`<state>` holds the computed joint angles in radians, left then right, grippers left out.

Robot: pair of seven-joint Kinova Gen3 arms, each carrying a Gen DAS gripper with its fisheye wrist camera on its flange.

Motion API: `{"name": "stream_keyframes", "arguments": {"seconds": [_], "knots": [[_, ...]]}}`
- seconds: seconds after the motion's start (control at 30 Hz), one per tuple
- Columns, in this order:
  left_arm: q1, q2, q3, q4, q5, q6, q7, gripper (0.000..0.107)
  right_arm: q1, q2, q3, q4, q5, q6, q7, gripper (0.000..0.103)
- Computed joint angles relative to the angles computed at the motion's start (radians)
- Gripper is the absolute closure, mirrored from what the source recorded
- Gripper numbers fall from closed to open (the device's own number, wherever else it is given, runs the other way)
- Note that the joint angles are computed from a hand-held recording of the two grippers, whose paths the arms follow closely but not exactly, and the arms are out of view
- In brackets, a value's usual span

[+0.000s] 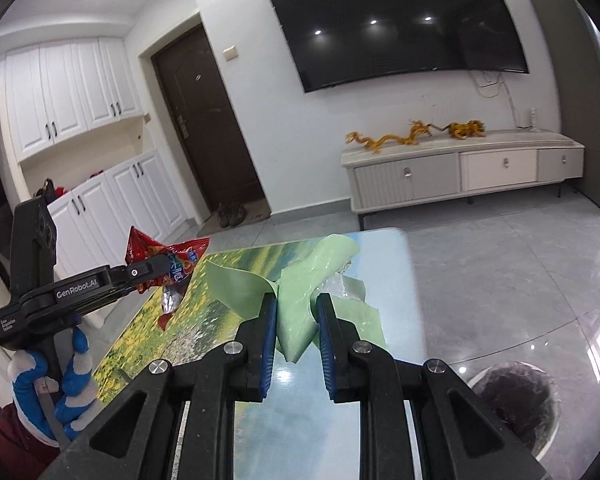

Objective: Collect trash
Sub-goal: 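Lift and carry the chip bag and green paper over the bin with both tools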

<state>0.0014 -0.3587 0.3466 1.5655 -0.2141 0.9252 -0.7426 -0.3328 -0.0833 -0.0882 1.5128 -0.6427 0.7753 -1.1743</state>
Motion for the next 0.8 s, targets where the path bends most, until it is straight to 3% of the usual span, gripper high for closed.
{"name": "stream_keyframes", "arguments": {"seconds": [0.2,0.4,0.57,0.8], "knots": [[0.038,0.148,0.151,-0.143,-0.101,0.033,0.042,0.082,0.064,-0.055,0.108,0.065,-0.094,0.010,0.069,0.085],[0.164,0.376,0.258,-0.307,-0.252,0.092,0.090,0.082,0.142,-0.045,0.184,0.102,-0.156,0.028,0.117,0.084],[0.291,0.569,0.251,-0.446,-0.294,0.146,0.052,0.082,0.226,0.016,0.196,0.130,-0.186,0.048,0.123,0.084],[0.395,0.780,0.198,-0.620,-0.247,0.198,-0.045,0.082,0.344,0.142,0.153,0.141,-0.152,0.086,0.069,0.083]]}}
